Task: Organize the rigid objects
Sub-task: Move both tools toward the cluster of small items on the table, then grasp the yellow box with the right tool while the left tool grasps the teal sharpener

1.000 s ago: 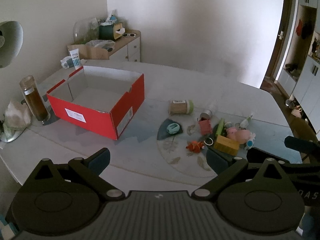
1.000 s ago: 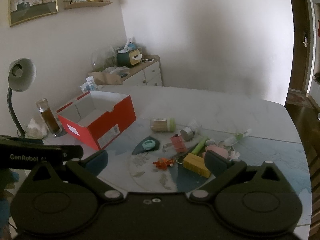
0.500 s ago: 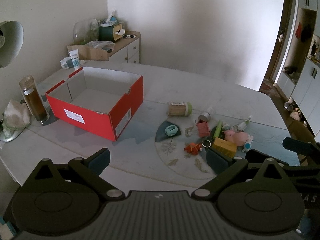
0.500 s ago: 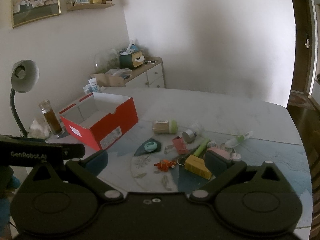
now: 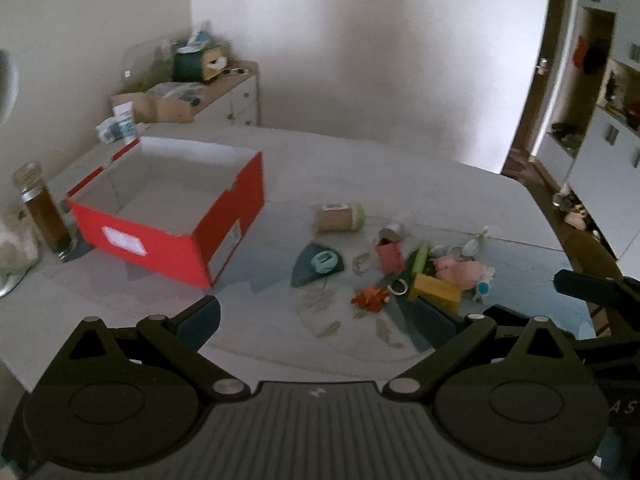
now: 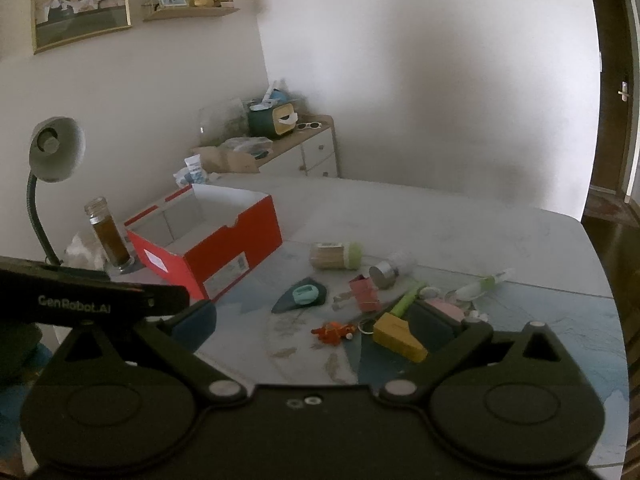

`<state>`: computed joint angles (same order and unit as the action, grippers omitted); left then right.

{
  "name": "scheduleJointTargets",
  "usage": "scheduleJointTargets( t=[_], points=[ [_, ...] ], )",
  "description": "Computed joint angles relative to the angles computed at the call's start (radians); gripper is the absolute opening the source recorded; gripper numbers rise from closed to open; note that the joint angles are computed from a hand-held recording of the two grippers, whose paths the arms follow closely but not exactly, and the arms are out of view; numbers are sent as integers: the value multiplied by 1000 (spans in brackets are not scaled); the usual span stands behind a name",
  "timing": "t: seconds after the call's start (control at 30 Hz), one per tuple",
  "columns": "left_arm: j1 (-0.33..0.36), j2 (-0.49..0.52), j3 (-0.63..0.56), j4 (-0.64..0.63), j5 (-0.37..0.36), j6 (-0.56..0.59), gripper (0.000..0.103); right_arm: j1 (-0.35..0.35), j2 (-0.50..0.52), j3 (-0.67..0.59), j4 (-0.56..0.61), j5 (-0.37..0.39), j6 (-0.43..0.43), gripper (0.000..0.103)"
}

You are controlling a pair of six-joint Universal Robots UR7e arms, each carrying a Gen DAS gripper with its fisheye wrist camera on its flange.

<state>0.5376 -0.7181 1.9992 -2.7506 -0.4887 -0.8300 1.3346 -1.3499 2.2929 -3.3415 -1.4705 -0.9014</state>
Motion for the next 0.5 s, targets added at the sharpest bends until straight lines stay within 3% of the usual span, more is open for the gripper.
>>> scheduleJointTargets(
  t=[0.27, 0.5],
  points=[
    [90, 64, -44, -234, -27, 273, 103, -3, 39, -53, 20, -90, 51, 94],
    [189, 135, -119, -332, -121, 487, 103, -14, 126, -111, -6, -171, 57, 87]
  ],
)
